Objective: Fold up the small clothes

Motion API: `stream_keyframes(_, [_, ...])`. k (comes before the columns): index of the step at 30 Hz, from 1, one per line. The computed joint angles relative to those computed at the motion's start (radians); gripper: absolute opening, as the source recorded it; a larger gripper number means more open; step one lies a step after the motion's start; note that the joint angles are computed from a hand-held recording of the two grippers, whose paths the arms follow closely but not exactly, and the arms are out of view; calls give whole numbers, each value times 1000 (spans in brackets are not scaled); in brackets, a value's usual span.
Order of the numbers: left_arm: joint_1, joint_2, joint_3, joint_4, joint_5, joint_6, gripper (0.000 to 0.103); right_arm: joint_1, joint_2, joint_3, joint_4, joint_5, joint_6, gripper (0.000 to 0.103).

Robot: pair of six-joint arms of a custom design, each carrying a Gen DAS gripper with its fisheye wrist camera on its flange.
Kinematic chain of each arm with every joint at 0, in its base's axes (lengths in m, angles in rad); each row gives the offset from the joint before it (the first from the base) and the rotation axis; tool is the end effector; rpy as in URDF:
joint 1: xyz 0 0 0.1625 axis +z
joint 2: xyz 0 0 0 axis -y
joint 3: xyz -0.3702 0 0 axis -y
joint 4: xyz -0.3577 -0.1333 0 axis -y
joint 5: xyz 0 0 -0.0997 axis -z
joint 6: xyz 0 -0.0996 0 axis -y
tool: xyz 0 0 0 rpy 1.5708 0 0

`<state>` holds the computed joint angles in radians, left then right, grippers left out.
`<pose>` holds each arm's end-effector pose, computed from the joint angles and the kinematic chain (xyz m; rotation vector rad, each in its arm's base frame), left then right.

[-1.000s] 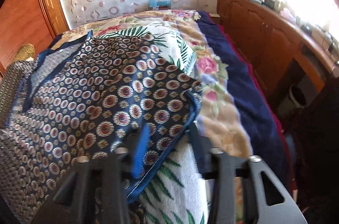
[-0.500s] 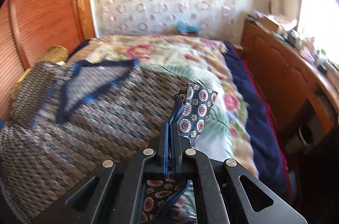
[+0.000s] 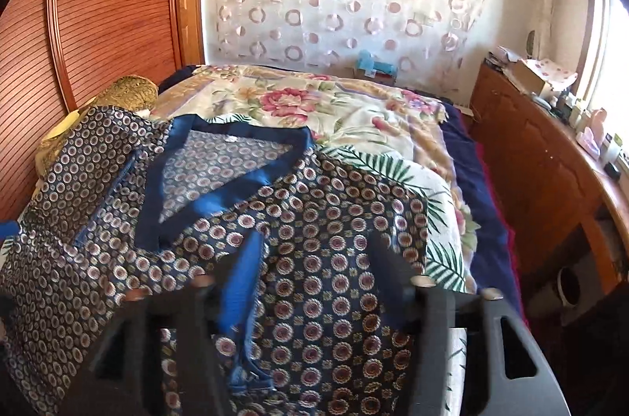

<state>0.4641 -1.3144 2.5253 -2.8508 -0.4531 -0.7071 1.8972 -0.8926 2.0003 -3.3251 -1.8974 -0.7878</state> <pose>-0.1885 -0.3436 0.1492 0.3981 2.2104 -1.1538 0.2654 -0.4681 0.1155 1.2457 -2.2697 0.7458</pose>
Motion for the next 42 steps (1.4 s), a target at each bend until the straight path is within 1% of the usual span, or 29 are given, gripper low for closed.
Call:
stream_keyframes(2, [8, -28, 3, 33, 20, -7, 101, -14, -7, 7, 7, -11, -3, 64])
stream_keyframes(4, [19, -56, 4, 66, 37, -6, 101, -28, -7, 0, 42, -22, 0, 64])
stream_keyframes(6, [36, -98, 2, 127, 63, -18, 101, -39, 14, -9, 46, -41, -3, 64])
stream_keyframes(9, [84, -144, -6, 101, 59, 47, 101, -50, 63, -34, 40, -70, -19, 64])
stream_keyframes(10, [98, -157, -10, 105, 61, 62, 101, -51, 82, -45, 29, -85, -29, 64])
stream_keyframes(11, [119, -171, -22, 120, 72, 81, 101, -54, 81, -59, 43, -89, -35, 64])
stream_keyframes(14, [168, -185, -49, 134, 90, 127, 101, -63, 96, -84, 62, -84, -36, 64])
stream_keyframes(15, [189, -188, -61, 120, 88, 154, 100, -71, 101, -87, 65, -81, -40, 64])
stream_keyframes(16, [209, -191, -72, 106, 83, 179, 98, -83, 103, -90, 64, -60, -42, 64])
stream_keyframes(18, [243, -194, -96, 90, 75, 215, 94, -91, 95, -100, 101, -44, -19, 64])
stream_keyframes(20, [278, -196, -120, 64, 68, 260, 93, -95, 99, -109, 110, -42, -11, 66])
stream_keyframes(24, [335, -200, -165, 58, 54, 306, 83, -98, 96, -91, 89, -44, -15, 69])
stream_keyframes(26, [365, -200, -188, 60, 45, 322, 81, -98, 100, -94, 87, -48, -4, 74])
stream_keyframes(27, [374, -202, -194, 69, 40, 320, 77, -98, 105, -98, 86, -55, 7, 78])
stream_keyframes(28, [391, -200, -208, 69, 33, 331, 76, -101, 99, -99, 99, -50, 20, 80])
stream_keyframes(31, [435, -181, -245, 68, 16, 362, 68, -98, 94, -98, 103, -55, 22, 81])
stream_keyframes(32, [447, -176, -255, 70, 10, 367, 63, -97, 96, -98, 103, -56, 22, 81])
stream_keyframes(34, [479, -168, -278, 63, -30, 385, 57, -98, 95, -98, 105, -53, 23, 81])
stream_keyframes(35, [496, -167, -291, 71, -50, 384, 52, -98, 96, -98, 104, -53, 23, 81])
stream_keyframes(36, [506, -168, -298, 80, -58, 380, 47, -99, 95, -98, 104, -52, 22, 81])
stream_keyframes(39, [534, -155, -332, 84, -75, 381, 39, -99, 95, -98, 105, -51, 23, 82])
stream_keyframes(42, [548, -145, -356, 80, -100, 386, 35, -98, 96, -100, 109, -51, 22, 83])
